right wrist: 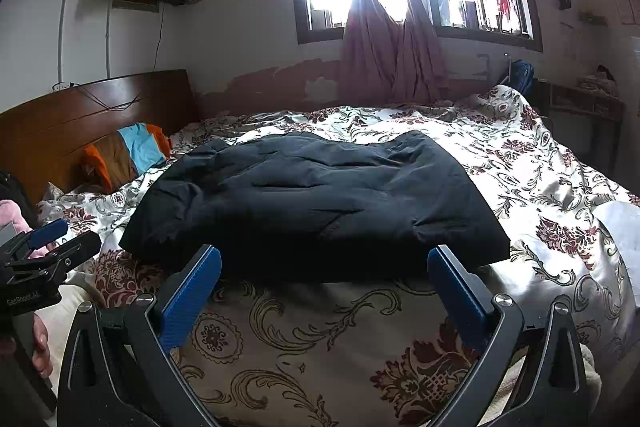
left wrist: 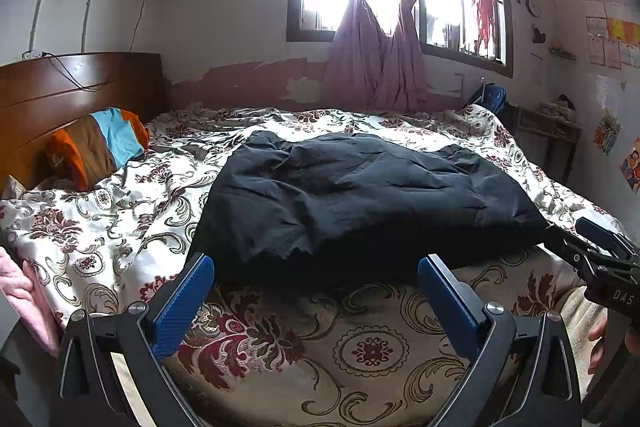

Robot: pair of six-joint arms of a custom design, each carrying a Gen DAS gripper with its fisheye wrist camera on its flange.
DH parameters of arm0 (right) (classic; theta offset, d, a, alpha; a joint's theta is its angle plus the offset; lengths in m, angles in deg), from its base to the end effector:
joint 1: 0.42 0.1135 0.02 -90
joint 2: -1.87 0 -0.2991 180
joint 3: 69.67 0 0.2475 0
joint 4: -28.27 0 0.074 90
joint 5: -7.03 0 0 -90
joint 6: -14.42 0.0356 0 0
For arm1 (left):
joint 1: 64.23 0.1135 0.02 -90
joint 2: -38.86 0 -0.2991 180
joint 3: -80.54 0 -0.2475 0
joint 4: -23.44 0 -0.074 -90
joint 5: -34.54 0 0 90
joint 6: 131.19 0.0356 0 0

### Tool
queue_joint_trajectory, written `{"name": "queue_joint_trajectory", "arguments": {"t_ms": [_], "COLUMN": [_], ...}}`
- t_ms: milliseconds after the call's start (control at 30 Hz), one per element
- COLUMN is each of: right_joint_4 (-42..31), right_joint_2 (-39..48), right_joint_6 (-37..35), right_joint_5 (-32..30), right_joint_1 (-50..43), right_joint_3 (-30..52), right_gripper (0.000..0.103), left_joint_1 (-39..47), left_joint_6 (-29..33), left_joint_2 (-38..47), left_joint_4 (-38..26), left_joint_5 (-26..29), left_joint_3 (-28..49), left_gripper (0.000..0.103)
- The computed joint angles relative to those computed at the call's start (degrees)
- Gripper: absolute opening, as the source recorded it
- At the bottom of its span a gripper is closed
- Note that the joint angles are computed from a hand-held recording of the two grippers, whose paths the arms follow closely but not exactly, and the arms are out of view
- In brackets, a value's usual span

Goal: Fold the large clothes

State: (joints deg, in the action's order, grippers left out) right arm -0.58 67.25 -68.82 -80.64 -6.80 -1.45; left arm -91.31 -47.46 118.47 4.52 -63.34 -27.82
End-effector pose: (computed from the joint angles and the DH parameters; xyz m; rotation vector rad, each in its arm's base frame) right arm 0.2394 -0.0282 0.3496 0.2572 2.0081 -0.0370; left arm 0.2770 -0.1361 0.3240 0.2837 2.0229 -0.2250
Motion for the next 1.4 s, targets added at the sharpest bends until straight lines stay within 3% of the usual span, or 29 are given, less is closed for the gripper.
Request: {"name": "queue_joint_trajectory", "arguments": {"t_ms": [1000, 1200, 1400], "right_joint_4": [0.46, 0.37, 0.26], "right_joint_2": [-0.23, -0.07, 0.18], "right_joint_6": [0.83, 1.12, 1.25], "right_joint_5": [0.99, 1.45, 1.74], "right_joint_1": [1.06, 1.67, 1.95], "right_joint_3": [-0.7, -0.59, -0.31], "right_gripper": [0.101, 0.101, 0.101], "left_joint_1": [0.63, -1.06, -1.63], "left_joint_6": [0.22, -0.95, -0.36], "left_joint_2": [0.07, -0.23, -0.31], "left_joint_4": [-0.23, 0.09, -0.14], "left_joint_5": [1.22, -6.0, -6.65], "left_joint_3": [0.09, -0.09, 0.05], "left_gripper": [0.103, 0.103, 0.103]}}
